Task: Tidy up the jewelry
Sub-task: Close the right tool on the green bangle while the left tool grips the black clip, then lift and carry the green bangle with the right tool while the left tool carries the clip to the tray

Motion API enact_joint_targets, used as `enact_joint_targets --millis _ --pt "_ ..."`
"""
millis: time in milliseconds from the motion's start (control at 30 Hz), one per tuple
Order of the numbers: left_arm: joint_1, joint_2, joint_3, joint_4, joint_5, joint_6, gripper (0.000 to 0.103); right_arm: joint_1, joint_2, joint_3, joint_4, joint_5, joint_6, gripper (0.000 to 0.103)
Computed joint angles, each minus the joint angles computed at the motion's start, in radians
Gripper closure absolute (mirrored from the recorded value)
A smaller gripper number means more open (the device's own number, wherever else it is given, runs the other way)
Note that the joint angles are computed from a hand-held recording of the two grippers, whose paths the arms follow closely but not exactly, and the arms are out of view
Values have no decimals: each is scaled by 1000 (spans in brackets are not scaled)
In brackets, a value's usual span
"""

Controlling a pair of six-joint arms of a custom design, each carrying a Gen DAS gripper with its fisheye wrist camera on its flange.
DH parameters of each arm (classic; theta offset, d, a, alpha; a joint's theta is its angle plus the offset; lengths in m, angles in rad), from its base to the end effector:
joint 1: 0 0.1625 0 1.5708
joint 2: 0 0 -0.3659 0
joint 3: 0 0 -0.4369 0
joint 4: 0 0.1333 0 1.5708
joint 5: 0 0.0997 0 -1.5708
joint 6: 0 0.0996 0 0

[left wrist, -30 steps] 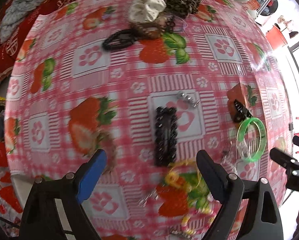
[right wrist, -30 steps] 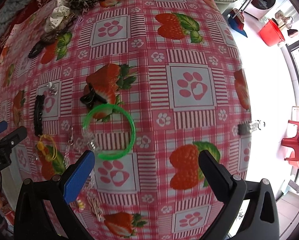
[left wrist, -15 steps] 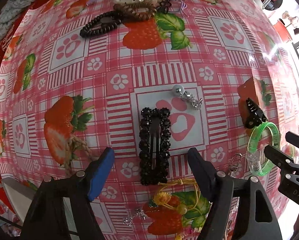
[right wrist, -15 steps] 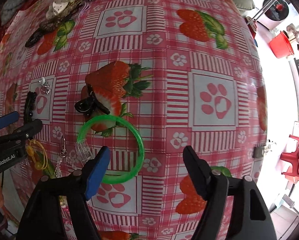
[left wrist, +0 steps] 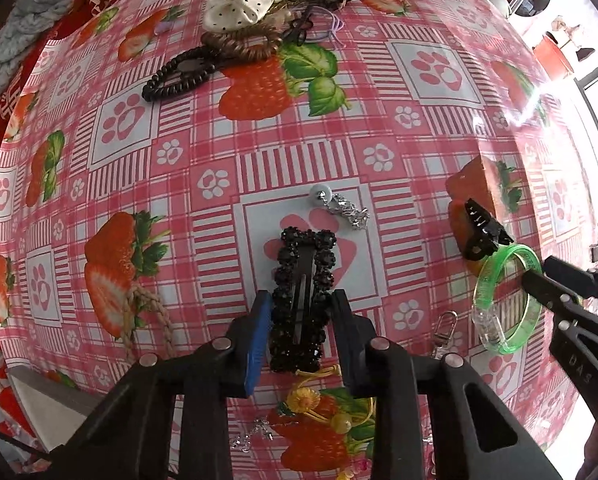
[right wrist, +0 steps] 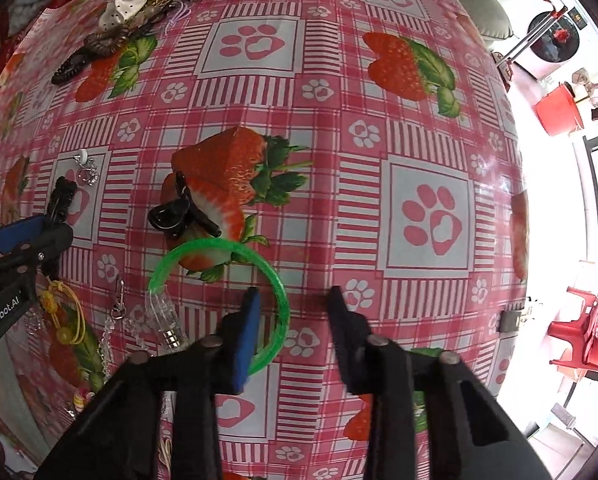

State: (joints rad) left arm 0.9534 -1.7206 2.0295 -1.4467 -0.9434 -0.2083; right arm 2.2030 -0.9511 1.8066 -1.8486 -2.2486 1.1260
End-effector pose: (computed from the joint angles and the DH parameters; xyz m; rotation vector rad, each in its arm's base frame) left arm -0.0858 -0.4521 0.2765 0.6544 2.3124 0.1709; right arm 0.3764 -0.3939 0.0111 -0.3251 -2.2655 0.1865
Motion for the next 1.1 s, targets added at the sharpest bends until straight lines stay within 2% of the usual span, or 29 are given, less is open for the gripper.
enact_joint_targets --millis 33,67,267,500,633,900,1100 --pt "1 -5 1 -4 -5 3 67 5 13 -12 -6 3 1 91" --pt "-3 -8 1 -3 -8 -1 67 8 8 -6 -24 13 -6 95" --pt "-26 -49 -22 36 -17 -26 67 19 -30 32 -101 51 -15 96" --pt "-79 -73 -73 85 -32 -103 67 40 -115 79 -134 83 -12 96" --pt "-110 -129 -79 140 -28 -146 67 50 -160 94 -130 97 -11 96" --pt "-105 -228 -105 214 -28 -182 67 117 -137 45 -101 108 -6 96" --pt "-79 -280 -154 268 -25 -155 67 146 -31 -59 -118 98 17 96"
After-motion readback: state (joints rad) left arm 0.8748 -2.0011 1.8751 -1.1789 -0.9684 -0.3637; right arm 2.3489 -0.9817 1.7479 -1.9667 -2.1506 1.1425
